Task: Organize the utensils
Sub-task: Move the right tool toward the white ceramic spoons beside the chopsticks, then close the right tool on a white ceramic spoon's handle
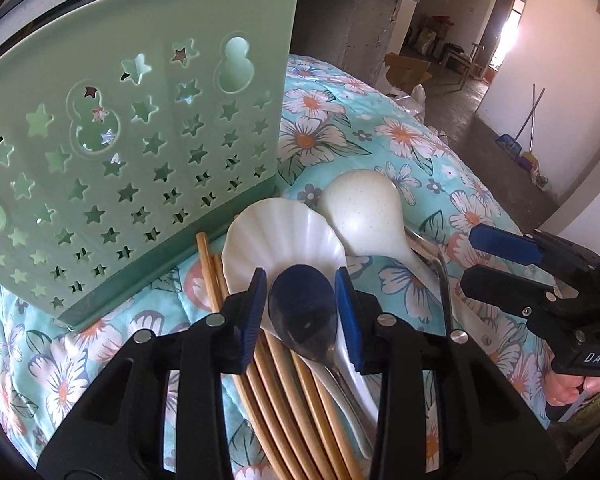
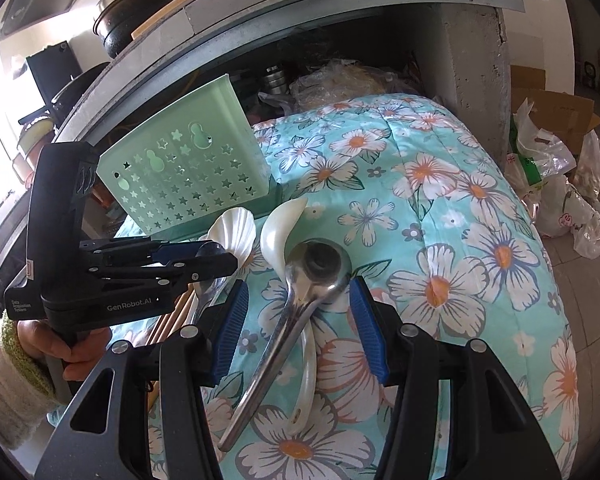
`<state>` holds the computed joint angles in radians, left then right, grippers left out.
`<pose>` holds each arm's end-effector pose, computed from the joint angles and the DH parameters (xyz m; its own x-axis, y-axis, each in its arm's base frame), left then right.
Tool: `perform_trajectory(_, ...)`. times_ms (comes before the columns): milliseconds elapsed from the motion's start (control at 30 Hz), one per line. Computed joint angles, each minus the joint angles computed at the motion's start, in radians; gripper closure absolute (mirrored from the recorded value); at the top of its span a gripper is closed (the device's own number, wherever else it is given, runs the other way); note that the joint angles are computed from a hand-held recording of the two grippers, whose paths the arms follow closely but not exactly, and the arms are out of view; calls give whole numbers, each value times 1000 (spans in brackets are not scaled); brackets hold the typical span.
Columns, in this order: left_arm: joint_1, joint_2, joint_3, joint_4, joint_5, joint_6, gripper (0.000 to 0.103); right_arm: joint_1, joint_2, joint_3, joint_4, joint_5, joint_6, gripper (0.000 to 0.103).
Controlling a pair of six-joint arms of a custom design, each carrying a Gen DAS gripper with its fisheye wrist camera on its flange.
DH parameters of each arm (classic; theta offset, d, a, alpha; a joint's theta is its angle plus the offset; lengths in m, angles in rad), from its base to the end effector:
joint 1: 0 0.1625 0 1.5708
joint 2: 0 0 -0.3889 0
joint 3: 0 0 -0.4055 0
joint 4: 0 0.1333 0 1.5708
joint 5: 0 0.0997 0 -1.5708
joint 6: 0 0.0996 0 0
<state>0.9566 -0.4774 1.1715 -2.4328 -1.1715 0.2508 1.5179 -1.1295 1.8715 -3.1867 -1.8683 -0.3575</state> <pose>-0.3036 -0.7290 0.0080 -0.6246 0.6629 -0.4128 0.7466 0.6619 -0.0668 0.0721 -0.6067 0.2555 -0.8951 0.0333 0.4446 -0.2981 0.6967 -0.6525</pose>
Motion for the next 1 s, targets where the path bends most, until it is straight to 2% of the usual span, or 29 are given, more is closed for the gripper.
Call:
perform_trajectory(133, -4, 3, 8, -22, 12, -3, 75, 7, 3, -4, -2, -17, 4, 51)
perform_trajectory(267, 4, 0, -6, 12, 1, -65, 92, 17, 6, -6, -3, -44, 10, 51)
perform_trajectory(400, 6, -8, 3, 9, -5, -78, 99, 32, 7, -9, -6, -70, 18, 51)
perform_trajectory(633, 16, -70, 66, -29, -59, -129, 100, 65, 4, -17, -25, -85, -25, 51)
perform_trajectory(833, 18, -155, 155, -104, -84, -163, 100, 76, 36, -144, 152, 17, -97, 51)
perform_trajectory(933, 17, -198, 206, -155, -83, -172, 100, 78, 96, -257, 292, 32, -159, 51)
perform_trajectory(1000, 19, -225, 236, -180, -80, -179, 100, 71, 137, -332, 385, 33, -161, 51)
